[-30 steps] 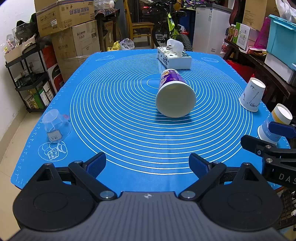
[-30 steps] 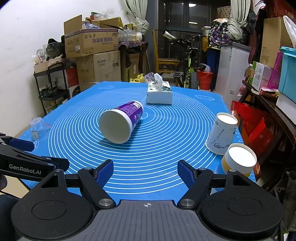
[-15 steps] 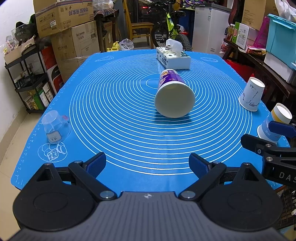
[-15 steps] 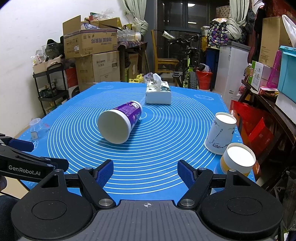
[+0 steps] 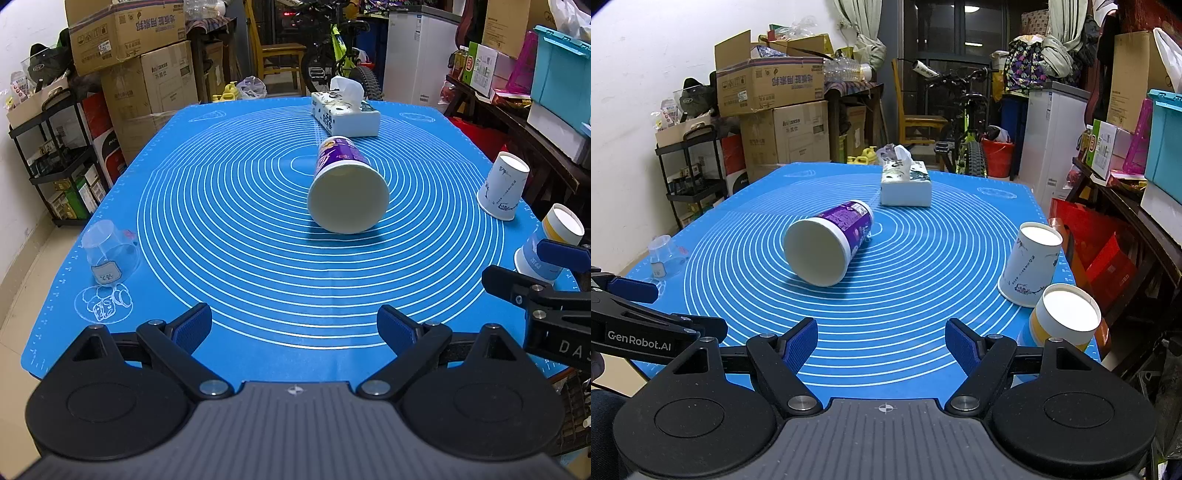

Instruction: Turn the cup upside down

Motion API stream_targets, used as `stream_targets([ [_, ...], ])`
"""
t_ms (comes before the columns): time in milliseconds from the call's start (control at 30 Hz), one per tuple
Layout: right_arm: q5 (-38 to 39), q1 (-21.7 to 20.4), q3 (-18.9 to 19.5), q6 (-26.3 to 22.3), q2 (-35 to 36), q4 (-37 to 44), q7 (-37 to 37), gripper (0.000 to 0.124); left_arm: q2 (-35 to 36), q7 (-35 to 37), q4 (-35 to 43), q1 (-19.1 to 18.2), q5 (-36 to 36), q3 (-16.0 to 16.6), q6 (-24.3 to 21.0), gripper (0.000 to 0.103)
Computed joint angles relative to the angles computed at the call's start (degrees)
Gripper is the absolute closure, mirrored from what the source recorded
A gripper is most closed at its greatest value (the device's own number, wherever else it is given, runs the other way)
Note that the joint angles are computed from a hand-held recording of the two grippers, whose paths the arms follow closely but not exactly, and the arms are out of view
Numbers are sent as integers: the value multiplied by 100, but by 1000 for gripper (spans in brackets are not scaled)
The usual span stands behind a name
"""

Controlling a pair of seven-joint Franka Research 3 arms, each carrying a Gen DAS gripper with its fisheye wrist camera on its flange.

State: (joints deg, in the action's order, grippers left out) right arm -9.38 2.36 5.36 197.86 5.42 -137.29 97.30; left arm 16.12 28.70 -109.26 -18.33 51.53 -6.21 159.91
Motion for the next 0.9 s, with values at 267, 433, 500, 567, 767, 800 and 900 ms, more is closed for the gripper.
stream_targets([
  [267,-41,-22,10,7,6,4,34,44,19,32,25,4,-6,10,9,8],
  [433,-189,-128,37,60,74,81,135,44,131,63,184,-24,35,37,12,8],
  [500,-230,-166,40,80,118,146,151,44,217,111,318,-52,70,58,-17,8],
  [567,-265,-217,57,91,186,260,168,44,318,169,483,-79,80,82,-67,8],
  [767,-388,-474,229,107,468,728,235,44,670,429,1051,-175,34,148,-159,8],
  [800,-361,-485,234,110,519,803,195,44,722,459,1132,-191,10,163,-160,8],
  [900,-230,-510,254,107,677,1032,52,44,993,574,1538,-234,-124,213,-192,8],
])
